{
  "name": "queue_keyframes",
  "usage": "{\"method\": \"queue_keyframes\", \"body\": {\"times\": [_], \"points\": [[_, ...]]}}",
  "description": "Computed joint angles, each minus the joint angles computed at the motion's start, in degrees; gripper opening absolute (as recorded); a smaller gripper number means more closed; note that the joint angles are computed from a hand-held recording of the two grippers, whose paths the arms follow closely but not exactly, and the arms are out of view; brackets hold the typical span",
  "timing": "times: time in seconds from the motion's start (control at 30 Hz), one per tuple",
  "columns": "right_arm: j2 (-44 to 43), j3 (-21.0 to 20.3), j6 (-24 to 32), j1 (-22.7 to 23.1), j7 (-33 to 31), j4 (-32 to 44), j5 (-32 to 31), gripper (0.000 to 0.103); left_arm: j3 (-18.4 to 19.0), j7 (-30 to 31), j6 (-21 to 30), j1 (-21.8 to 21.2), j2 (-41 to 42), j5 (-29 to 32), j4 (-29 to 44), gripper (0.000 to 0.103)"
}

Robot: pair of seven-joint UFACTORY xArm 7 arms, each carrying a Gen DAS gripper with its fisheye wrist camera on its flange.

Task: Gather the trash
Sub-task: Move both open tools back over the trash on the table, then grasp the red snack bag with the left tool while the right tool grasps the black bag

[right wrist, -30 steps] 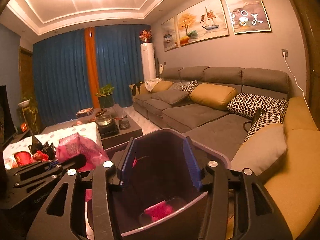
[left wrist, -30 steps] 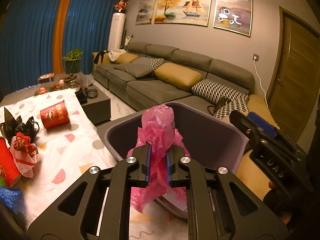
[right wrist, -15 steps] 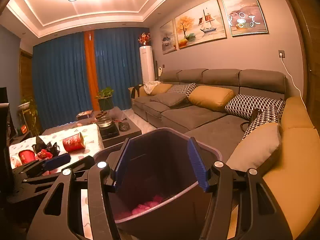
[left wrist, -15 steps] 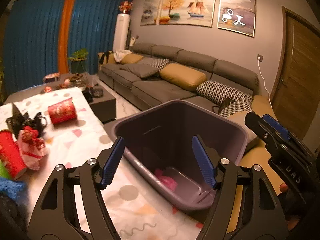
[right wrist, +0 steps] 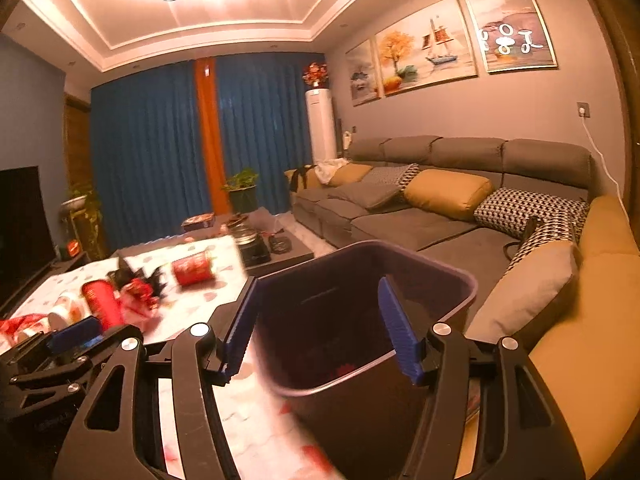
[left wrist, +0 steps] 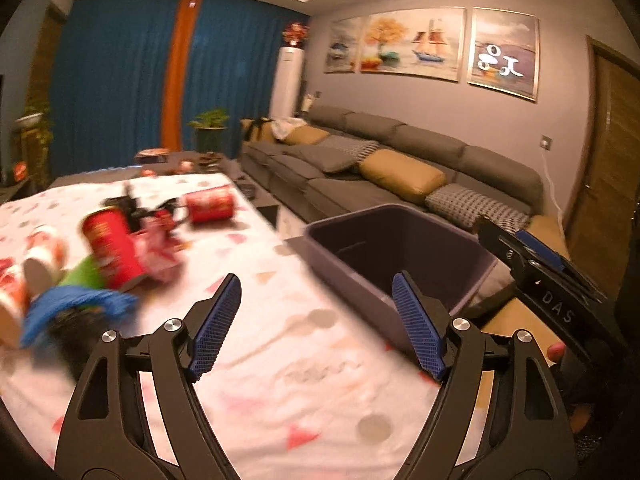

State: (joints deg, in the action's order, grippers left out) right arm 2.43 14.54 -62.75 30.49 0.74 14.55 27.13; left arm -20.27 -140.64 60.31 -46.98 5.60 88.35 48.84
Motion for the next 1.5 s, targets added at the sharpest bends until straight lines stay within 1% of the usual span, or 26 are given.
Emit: {"method": "queue_keyframes", "body": {"times": [0.07,0.1,0.2,0.33,0.4,0.53,0.6,0.73,0.9,1.0,1.1,1.2,1.27,1.3,1.37,1.4,1.43,1.5], "points": [[-0.3,1.3,0.1,1.4,0.0,-0.4,1.2,0.061,-1.1,0.3,3.5,-1.1,-1.5,-4.3,-1.8,0.076],[-0.5,1.8,0.2,2.1,-0.1,-0.5,1.8,0.061,-1.7,-0.6,4.8,-1.7,-2.9,-6.1,-3.4,0.076],[-0.5,3.6,0.2,4.7,-0.6,-0.6,4.0,0.064,-3.3,-1.9,7.3,-2.4,-6.3,-10.9,-6.6,0.076],[-0.3,5.5,0.8,8.2,-1.8,0.0,6.4,0.066,-6.6,-2.4,12.1,-3.7,-11.6,-19.7,-11.2,0.076],[1.3,6.9,0.8,10.7,-3.2,2.0,9.0,0.069,-8.2,-2.7,14.3,-4.1,-13.6,-23.6,-12.8,0.076],[3.5,7.9,1.5,14.8,-5.8,5.1,11.0,0.072,-11.3,-3.6,17.6,-5.2,-20.1,-32.3,-17.8,0.076],[4.8,8.0,2.3,16.4,-7.3,7.0,11.7,0.072,-13.1,-4.1,19.5,-5.5,-22.5,-36.1,-19.3,0.076],[8.5,8.0,4.6,19.9,-10.2,11.7,12.3,0.072,-16.3,-3.2,24.4,-6.9,-28.3,-44.7,-22.4,0.076],[13.6,7.0,9.0,23.7,-14.6,18.5,12.8,0.072,-20.0,-4.3,29.5,-9.2,-34.3,-54.1,-25.3,0.076],[15.9,5.9,12.3,25.2,-16.7,22.6,13.3,0.072,-21.2,-4.5,31.5,-10.9,-37.9,-58.3,-27.2,0.076],[18.1,4.6,14.9,27.1,-19.5,26.8,15.1,0.072,-22.4,-5.2,33.3,-13.1,-42.0,-62.2,-29.3,0.076],[19.5,3.4,17.1,28.6,-22.3,30.0,16.7,0.063,-22.8,-5.1,35.0,-15.2,-45.9,-65.6,-31.2,0.076],[20.5,2.7,18.7,29.2,-23.8,32.1,17.6,0.052,-22.8,-4.8,35.6,-16.2,-48.0,-67.0,-32.3,0.076],[20.8,2.5,19.4,29.3,-24.1,32.7,17.7,0.048,-22.8,-4.7,35.7,-16.4,-48.8,-67.4,-32.8,0.076],[21.7,1.7,21.3,29.9,-25.6,34.4,18.3,0.026,-22.1,-3.9,35.5,-17.6,-51.5,-68.0,-34.7,0.076],[21.8,1.3,22.3,30.3,-26.5,35.0,19.0,0.021,-21.6,-3.4,34.8,-18.0,-52.7,-67.9,-35.8,0.076],[21.7,1.3,23.0,30.0,-26.1,34.9,18.2,0.01,-20.9,-2.9,34.0,-18.9,-55.1,-68.0,-37.4,0.076],[21.7,0.9,22.4,30.5,-26.1,34.7,18.1,0.006,-20.0,-2.2,32.8,-20.1,-58.7,-68.2,-39.8,0.076]]}}
